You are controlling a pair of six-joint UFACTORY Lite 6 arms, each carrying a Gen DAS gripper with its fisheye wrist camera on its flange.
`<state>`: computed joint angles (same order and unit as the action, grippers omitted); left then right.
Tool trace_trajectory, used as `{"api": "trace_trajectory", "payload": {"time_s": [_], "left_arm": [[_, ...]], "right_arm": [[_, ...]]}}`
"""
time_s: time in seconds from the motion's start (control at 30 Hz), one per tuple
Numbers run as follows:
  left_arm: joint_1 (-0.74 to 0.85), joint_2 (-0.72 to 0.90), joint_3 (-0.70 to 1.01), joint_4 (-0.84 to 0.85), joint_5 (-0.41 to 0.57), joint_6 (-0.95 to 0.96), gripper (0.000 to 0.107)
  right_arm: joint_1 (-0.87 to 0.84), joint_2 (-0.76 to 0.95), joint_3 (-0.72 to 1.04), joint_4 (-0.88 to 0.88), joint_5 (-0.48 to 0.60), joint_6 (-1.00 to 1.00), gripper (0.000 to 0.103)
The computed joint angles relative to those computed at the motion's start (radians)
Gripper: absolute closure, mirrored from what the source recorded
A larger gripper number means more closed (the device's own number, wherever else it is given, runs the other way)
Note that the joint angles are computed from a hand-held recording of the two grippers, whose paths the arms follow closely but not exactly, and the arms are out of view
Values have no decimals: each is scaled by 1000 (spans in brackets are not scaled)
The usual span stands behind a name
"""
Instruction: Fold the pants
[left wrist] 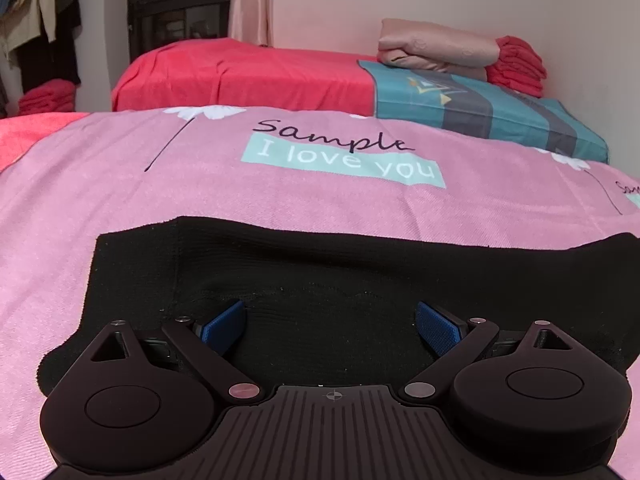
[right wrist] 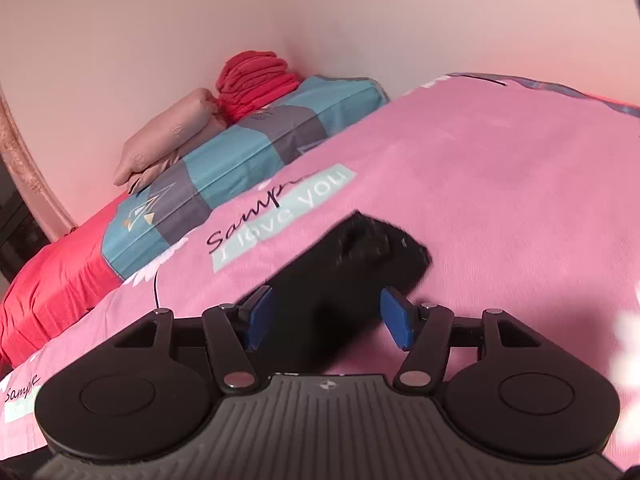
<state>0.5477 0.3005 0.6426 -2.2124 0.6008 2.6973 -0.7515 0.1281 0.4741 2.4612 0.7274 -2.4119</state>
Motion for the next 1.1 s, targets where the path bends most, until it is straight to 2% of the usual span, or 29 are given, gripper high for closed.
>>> {"api": "trace_trajectory", "payload": {"time_s": [0.07,0.2,0.27,0.3,0.33,0.37,0.43,0.5,0.6,0.67,0.73,0.8,0.87,0.97,1.0,1.03,1.1], "left_arm": [[-10,-4,-6,-29,-4,26,4],[-21,-7,-14,-66,-9,60,4],[-26,-7,-15,-79,-11,72,4],[-28,-7,-16,-85,-11,78,4],[-29,-7,-17,-91,-11,85,4],[-31,-6,-18,-95,-12,89,4],[-33,-6,-18,-103,-13,97,4],[-38,-6,-21,-117,-14,111,4],[-42,-6,-22,-128,-15,120,4],[-43,-6,-22,-129,-15,121,4],[-43,-5,-23,-129,-14,124,4],[-42,-7,-24,-127,-15,123,4],[-40,-8,-25,-122,-14,120,4],[-40,-9,-25,-122,-14,119,4],[-40,-8,-24,-122,-14,120,4],[-40,-8,-24,-122,-14,118,4],[-40,-8,-24,-122,-14,119,4]], "right_arm": [[51,66,50,101,33,-129,37],[170,256,239,257,-65,-288,37],[226,366,327,373,-80,-453,54],[241,372,330,401,-55,-509,71],[236,365,333,388,-66,-523,92],[222,362,353,360,-76,-494,93],[148,309,328,207,-12,-329,93],[113,315,344,151,41,-246,93],[135,408,442,134,-102,-244,82],[94,382,402,68,-73,-167,75],[-20,312,296,-86,77,18,33],[-125,223,200,-234,145,141,30],[-196,143,160,-444,111,342,30],[-248,200,193,-757,148,656,30],[-236,233,218,-822,166,723,30],[-220,236,227,-844,176,747,24],[-166,234,240,-803,162,738,16]]}}
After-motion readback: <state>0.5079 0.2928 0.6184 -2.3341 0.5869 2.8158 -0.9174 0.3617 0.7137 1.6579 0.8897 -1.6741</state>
